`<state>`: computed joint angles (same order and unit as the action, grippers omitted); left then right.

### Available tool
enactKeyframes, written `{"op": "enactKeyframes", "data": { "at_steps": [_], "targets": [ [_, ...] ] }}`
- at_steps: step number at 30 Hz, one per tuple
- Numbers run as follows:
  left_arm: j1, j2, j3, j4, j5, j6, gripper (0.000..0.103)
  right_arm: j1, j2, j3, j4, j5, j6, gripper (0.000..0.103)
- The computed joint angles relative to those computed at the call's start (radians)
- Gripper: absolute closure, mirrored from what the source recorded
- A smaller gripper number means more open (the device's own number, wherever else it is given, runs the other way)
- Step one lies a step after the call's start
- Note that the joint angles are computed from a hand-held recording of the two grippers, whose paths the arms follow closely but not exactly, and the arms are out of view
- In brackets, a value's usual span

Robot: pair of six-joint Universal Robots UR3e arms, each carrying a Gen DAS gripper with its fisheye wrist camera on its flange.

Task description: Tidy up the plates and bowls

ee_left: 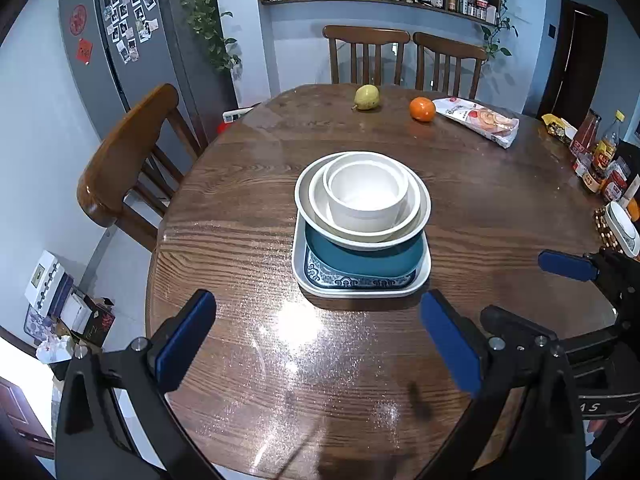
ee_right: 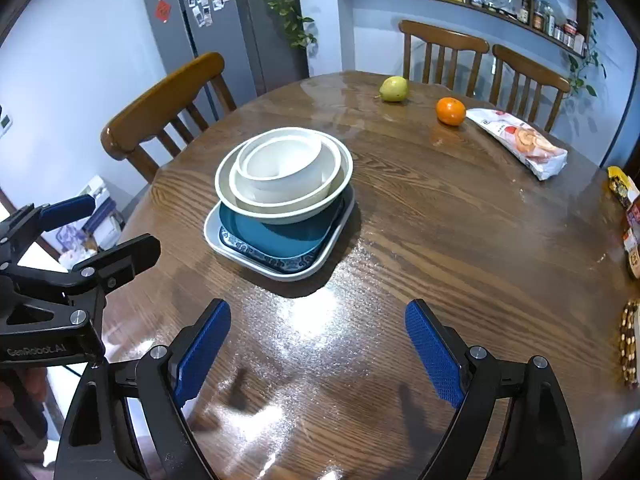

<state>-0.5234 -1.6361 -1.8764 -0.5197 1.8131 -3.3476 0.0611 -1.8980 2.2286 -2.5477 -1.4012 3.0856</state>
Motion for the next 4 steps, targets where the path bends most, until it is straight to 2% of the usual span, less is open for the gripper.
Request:
{"op": "enactKeyframes", "data": {
  "at_steps": [4],
  "targets": [
    [-0.001, -0.008, 0.008, -0.005, 0.011, 0.000, 0.001, 0.007, 0.003, -0.003, 0.000, -0.012, 0.001, 0.013]
  ]
}}
